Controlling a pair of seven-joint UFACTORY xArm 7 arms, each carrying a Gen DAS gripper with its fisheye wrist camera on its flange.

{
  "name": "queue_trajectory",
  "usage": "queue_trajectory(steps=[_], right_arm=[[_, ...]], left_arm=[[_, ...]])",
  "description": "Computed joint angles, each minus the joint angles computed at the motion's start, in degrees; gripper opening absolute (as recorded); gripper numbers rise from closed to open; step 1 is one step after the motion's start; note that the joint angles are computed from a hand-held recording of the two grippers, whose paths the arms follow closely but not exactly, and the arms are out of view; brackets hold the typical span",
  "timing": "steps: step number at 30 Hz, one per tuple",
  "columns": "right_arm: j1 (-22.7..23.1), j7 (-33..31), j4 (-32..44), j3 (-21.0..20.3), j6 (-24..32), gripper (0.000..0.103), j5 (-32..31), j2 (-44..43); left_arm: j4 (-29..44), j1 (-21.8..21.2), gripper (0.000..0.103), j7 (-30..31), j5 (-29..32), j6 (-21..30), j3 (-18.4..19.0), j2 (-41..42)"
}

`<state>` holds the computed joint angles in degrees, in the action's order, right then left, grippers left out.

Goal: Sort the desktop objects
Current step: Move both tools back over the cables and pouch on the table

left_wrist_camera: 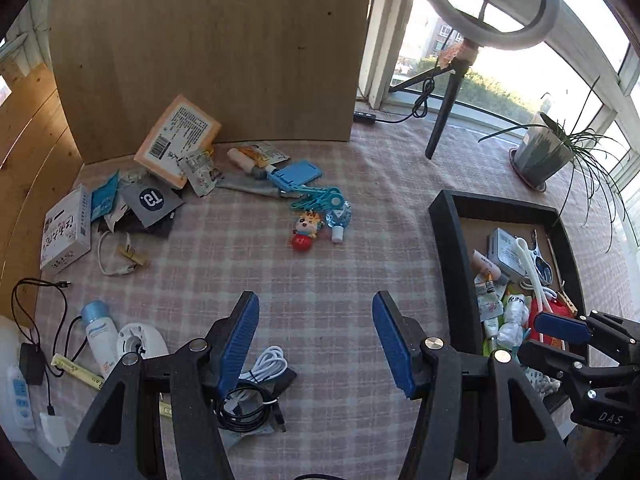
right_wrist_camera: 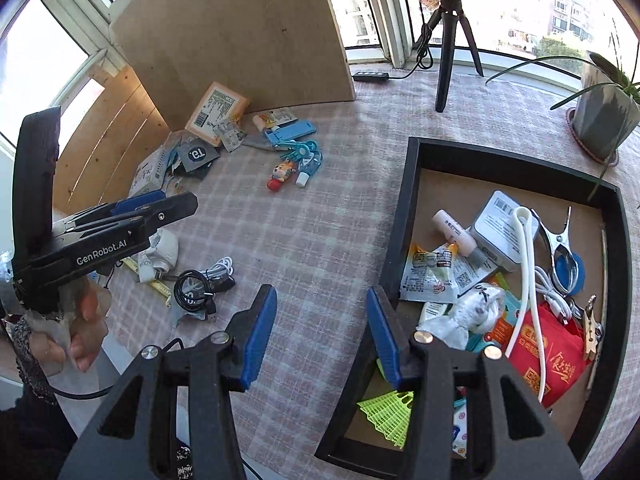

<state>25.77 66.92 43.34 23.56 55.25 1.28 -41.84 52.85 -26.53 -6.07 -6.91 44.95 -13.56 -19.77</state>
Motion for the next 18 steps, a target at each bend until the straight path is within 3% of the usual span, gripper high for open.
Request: queue_trajectory(steps=[9, 18], right_arm=[[1.68, -7.94, 4.44, -2.36, -6.73, 0.046, -0.02, 13.43], [6.0, -14.15, 7.32, -5.16, -16.06, 0.046, 6.99, 26.34]], left_arm=[[-4.4, 6.9, 0.057, 1.36, 0.32, 2.23, 5.96, -2.19], [-9.01, 6.81, 0.054, 11.71, -4.98, 5.46, 7.71, -2.93]])
